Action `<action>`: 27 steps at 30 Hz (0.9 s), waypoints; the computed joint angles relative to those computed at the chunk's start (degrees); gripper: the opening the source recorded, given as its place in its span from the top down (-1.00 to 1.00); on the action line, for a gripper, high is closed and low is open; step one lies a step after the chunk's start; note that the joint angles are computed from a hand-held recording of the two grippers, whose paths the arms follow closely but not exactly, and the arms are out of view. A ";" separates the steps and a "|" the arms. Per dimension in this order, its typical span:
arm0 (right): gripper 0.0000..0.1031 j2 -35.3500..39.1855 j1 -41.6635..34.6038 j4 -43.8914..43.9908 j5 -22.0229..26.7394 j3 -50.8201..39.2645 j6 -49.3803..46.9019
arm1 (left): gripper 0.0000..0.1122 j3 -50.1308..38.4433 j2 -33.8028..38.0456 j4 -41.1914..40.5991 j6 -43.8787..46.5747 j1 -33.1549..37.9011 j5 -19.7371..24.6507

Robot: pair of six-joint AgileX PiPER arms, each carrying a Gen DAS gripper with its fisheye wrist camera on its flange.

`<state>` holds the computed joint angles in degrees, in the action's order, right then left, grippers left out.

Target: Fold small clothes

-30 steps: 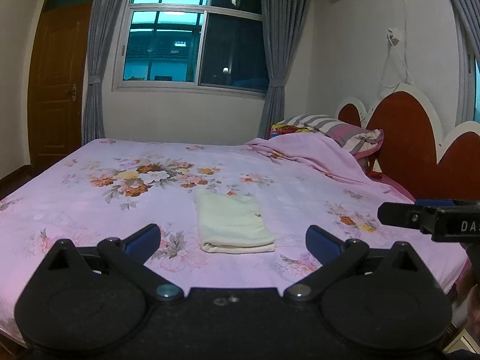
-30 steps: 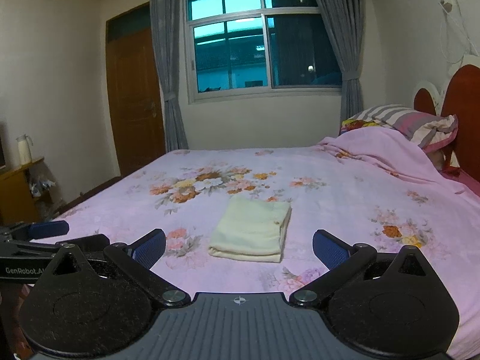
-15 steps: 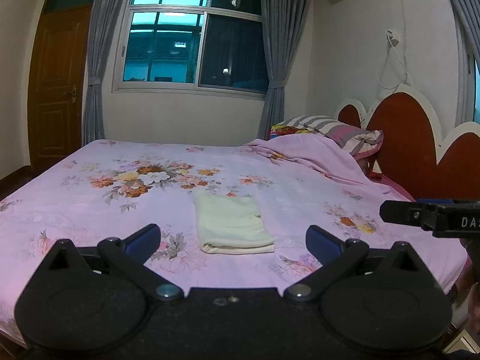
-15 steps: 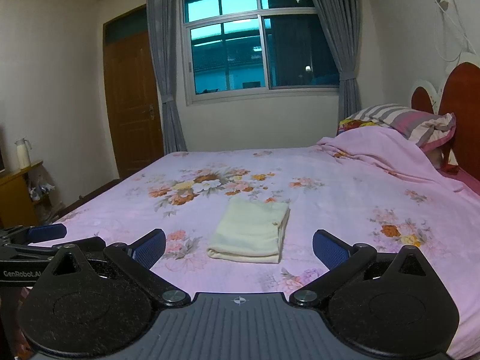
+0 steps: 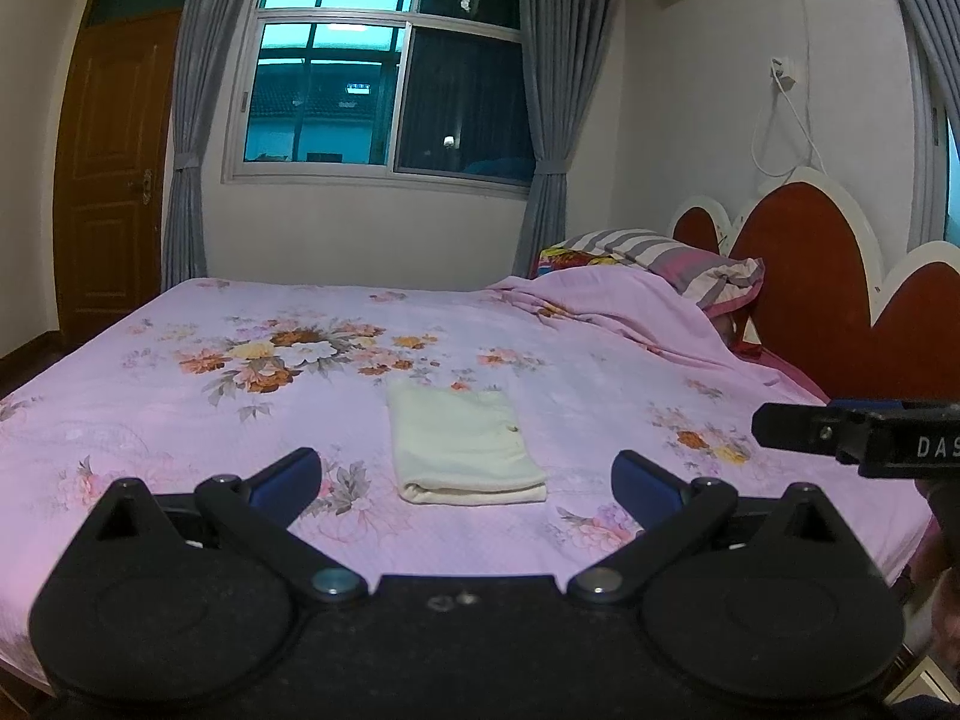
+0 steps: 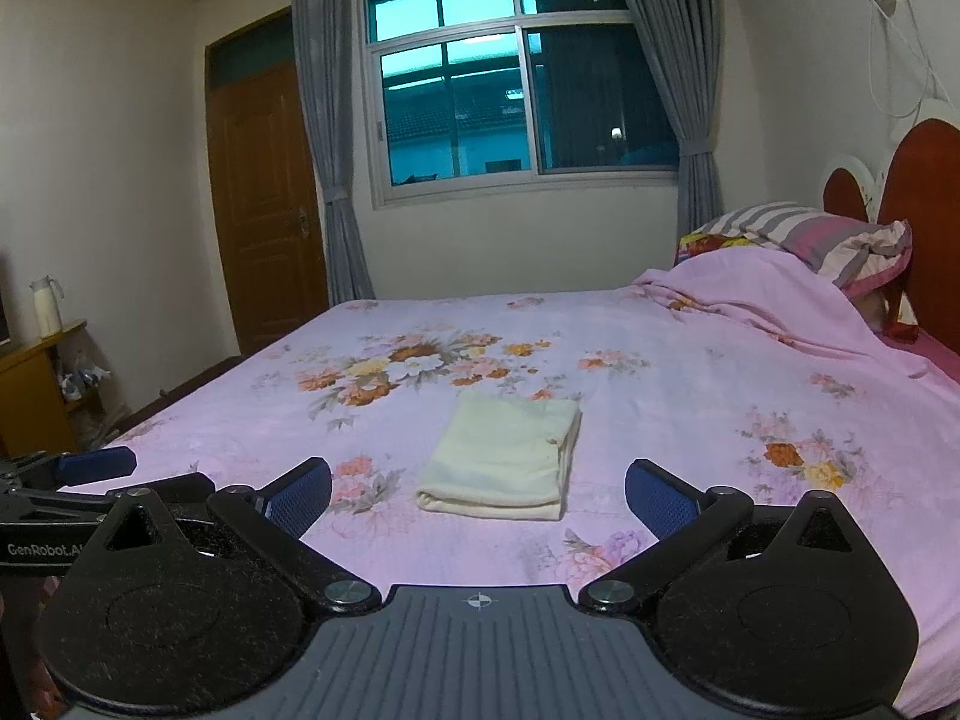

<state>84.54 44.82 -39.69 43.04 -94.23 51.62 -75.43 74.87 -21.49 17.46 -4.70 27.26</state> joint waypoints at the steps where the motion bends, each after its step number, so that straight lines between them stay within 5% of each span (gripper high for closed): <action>1: -1.00 0.07 0.15 -0.16 0.13 -0.06 0.11 | -0.83 -0.02 0.00 0.04 -0.01 -0.01 0.07; 22: -1.00 -0.10 -0.04 -0.04 -0.04 0.22 -0.18 | -0.83 -0.51 0.44 0.35 -0.08 0.29 0.76; 27: -1.00 0.14 -0.19 0.54 -0.30 0.13 -1.09 | -0.83 -0.69 1.44 -6.65 7.06 2.61 2.21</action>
<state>84.68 44.63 -39.15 42.74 -94.10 50.53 -76.12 76.31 -28.14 24.52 -2.09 29.47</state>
